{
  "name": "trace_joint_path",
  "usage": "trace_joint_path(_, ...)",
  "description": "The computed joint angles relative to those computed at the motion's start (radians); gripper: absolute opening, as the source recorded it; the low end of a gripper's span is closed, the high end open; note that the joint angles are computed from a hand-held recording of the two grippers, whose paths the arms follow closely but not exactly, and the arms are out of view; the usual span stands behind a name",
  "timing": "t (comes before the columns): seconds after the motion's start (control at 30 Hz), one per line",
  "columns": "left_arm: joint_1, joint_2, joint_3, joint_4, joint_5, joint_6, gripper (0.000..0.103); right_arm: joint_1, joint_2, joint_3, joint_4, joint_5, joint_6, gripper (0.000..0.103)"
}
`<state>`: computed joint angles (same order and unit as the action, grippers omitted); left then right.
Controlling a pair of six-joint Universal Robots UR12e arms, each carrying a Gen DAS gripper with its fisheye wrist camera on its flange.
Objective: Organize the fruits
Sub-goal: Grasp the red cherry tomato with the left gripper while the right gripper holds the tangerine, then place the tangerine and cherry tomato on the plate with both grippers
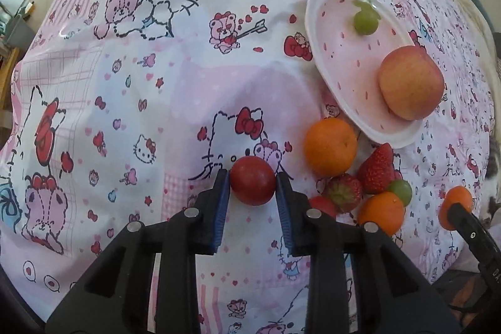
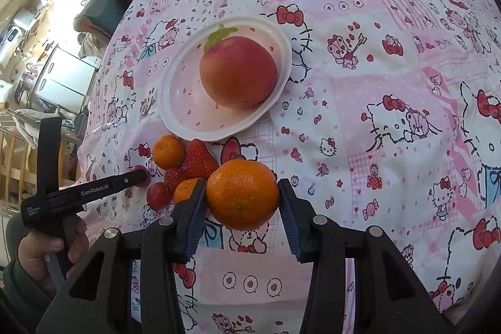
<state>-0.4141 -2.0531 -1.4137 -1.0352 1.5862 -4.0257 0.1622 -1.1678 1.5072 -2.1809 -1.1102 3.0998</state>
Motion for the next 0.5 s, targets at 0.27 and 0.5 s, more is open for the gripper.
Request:
trace_joint_path(0.27, -0.004, -0.005, 0.01, 0.005, 0.004, -0.003, 0.026, 0.0, 0.001, -0.002, 0.002, 0.0, -0.002, 0.047)
trace_joint_path(0.5, -0.013, 0.03, -0.015, 0.041, 0.044, 0.006, 0.026, -0.005, -0.003, 0.003, -0.023, 0.015, 0.004, 0.047)
